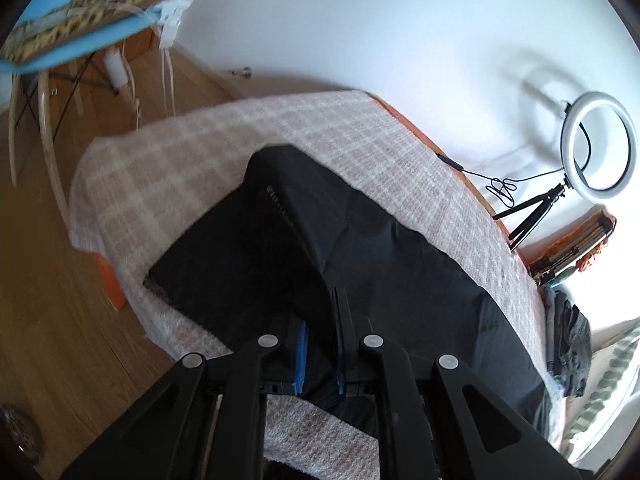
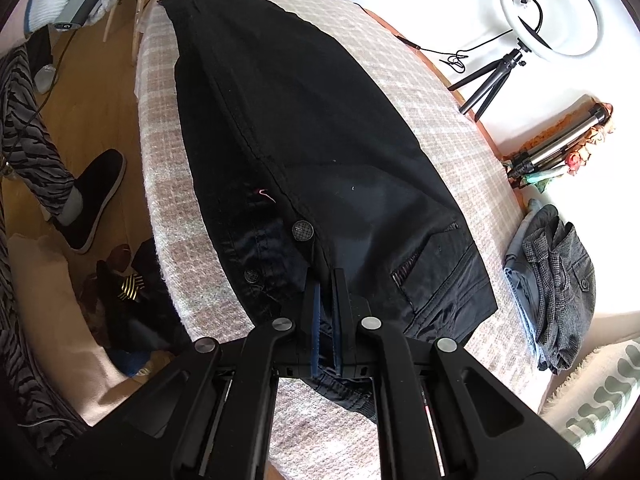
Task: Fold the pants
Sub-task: 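Lower the folded trousers onto the bed and open both grippers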
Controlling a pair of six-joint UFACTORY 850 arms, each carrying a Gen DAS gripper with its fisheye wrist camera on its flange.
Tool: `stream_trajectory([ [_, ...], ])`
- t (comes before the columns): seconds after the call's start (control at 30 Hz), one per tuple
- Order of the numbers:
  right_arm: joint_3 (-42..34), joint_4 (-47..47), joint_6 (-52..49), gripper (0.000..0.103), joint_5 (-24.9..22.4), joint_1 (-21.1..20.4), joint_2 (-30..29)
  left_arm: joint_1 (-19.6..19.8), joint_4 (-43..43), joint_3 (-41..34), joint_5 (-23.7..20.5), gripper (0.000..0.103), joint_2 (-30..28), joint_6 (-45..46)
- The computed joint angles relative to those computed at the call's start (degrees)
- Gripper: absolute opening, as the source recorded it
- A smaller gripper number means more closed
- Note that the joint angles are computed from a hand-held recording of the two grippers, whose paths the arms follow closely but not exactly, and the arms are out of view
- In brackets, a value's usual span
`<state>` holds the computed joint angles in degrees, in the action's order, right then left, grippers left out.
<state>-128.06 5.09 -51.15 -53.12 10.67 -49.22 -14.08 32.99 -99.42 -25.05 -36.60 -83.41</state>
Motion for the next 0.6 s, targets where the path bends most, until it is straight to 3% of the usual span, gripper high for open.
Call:
stream_trajectory([
  [0.13,-0.80,-0.12,0.39,0.005,-0.67,0.00,-0.61,-1.55,11.15,-0.72,-2.16,0.008,0.90,-5.88],
  [0.2,-0.03,-0.74,0.00,0.005,-0.41,0.28,-0.43,-1.15,6.71,-0.05,-3.12,0.008,-0.01,-2.70],
  [0.33,2.70,-2.31,-0.57,0.005,0.77,0.85,0.58,1.55,-7.47,6.62,3.29,0.008,0.95,2.51],
  [0.37,2.78,-2.36,-0.48,0.005,0.65,0.86,0.56,1.89,-6.66,7.82,4.88,0.008,1.67,1.54],
  [0.6,-1.37,-2.31,2.16,0.005,-3.17,0.61,-2.04,2.54,1.43,7.71,1.27,0.008,2.98,-3.16],
])
